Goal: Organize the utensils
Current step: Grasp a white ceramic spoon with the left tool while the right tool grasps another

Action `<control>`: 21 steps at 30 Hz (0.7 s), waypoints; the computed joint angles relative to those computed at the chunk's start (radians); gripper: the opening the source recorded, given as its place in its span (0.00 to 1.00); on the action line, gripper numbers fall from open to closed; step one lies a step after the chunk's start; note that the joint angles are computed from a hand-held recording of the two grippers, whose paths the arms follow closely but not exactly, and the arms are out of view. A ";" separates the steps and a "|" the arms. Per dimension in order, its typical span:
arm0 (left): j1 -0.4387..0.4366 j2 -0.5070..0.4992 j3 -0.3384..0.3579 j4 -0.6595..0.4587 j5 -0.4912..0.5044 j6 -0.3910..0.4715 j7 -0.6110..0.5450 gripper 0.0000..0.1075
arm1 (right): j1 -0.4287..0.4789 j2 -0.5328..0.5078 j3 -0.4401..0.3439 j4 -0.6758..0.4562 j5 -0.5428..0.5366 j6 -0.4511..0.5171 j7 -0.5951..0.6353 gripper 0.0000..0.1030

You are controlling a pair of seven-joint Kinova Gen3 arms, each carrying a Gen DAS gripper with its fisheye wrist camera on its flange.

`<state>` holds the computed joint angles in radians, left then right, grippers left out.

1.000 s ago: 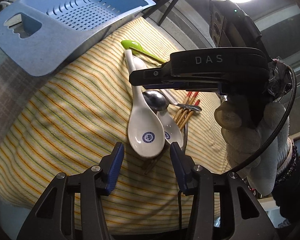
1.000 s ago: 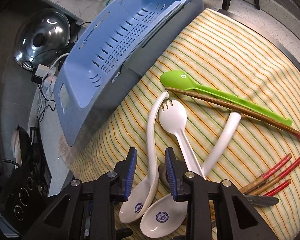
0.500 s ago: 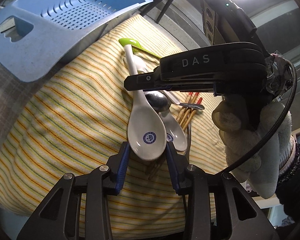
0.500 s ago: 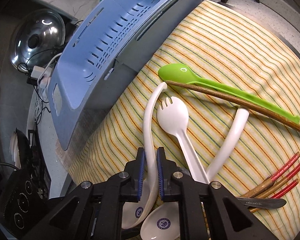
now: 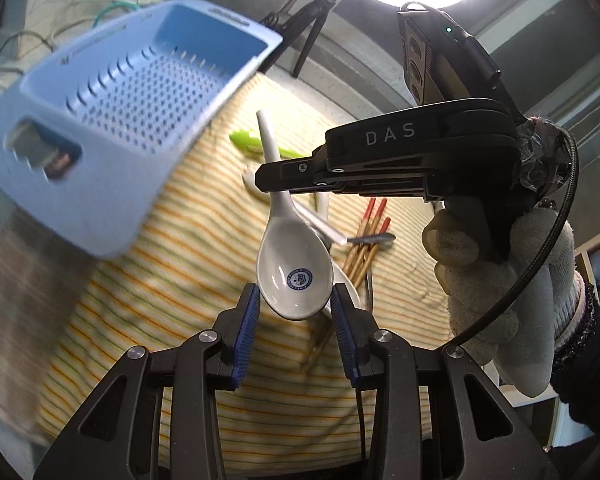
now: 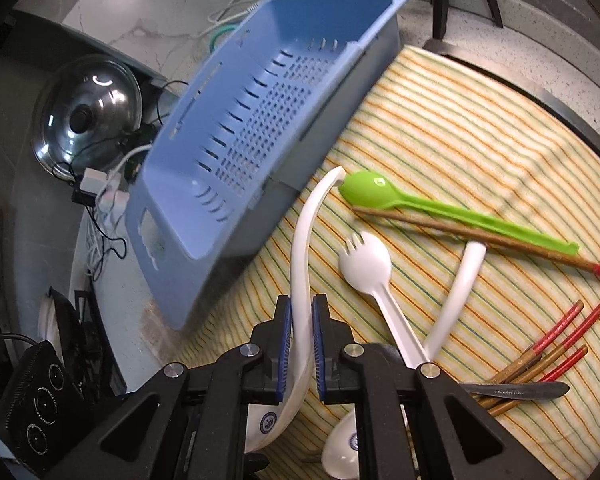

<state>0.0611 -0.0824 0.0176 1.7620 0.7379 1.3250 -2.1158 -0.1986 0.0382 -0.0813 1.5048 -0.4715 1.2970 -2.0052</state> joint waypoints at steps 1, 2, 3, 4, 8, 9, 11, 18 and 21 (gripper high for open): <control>-0.003 0.002 -0.005 -0.010 0.001 0.004 -0.010 0.32 | -0.001 0.006 0.000 -0.016 0.002 -0.005 -0.006 0.09; -0.007 0.010 -0.009 -0.026 0.003 0.011 -0.018 0.32 | -0.002 0.010 0.000 -0.026 0.003 -0.011 -0.011 0.09; -0.012 0.019 -0.012 -0.041 0.006 0.016 -0.028 0.32 | -0.003 0.015 0.000 -0.037 0.004 -0.018 -0.017 0.09; -0.015 0.029 -0.012 -0.053 0.009 0.015 -0.037 0.32 | -0.004 0.024 -0.001 -0.054 0.007 -0.026 -0.026 0.09; -0.038 0.080 -0.009 -0.123 0.006 0.021 -0.067 0.32 | -0.006 0.067 -0.003 -0.114 0.023 -0.052 -0.046 0.09; -0.047 0.093 -0.009 -0.139 0.005 0.023 -0.075 0.32 | -0.008 0.077 -0.005 -0.124 0.027 -0.063 -0.055 0.09; -0.063 0.126 -0.005 -0.175 0.001 0.026 -0.088 0.31 | -0.010 0.103 -0.008 -0.145 0.033 -0.085 -0.069 0.09; -0.105 0.223 0.024 -0.280 -0.066 0.000 -0.096 0.27 | -0.009 0.183 -0.021 -0.193 0.037 -0.147 -0.089 0.08; -0.108 0.250 0.039 -0.305 -0.098 -0.025 -0.092 0.25 | -0.019 0.215 -0.026 -0.219 0.057 -0.159 -0.105 0.08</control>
<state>-0.0472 0.1677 0.0564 1.4567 0.6403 1.3000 -2.2076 -0.2174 0.2529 -0.1071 1.2859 -0.4144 1.1379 -2.1097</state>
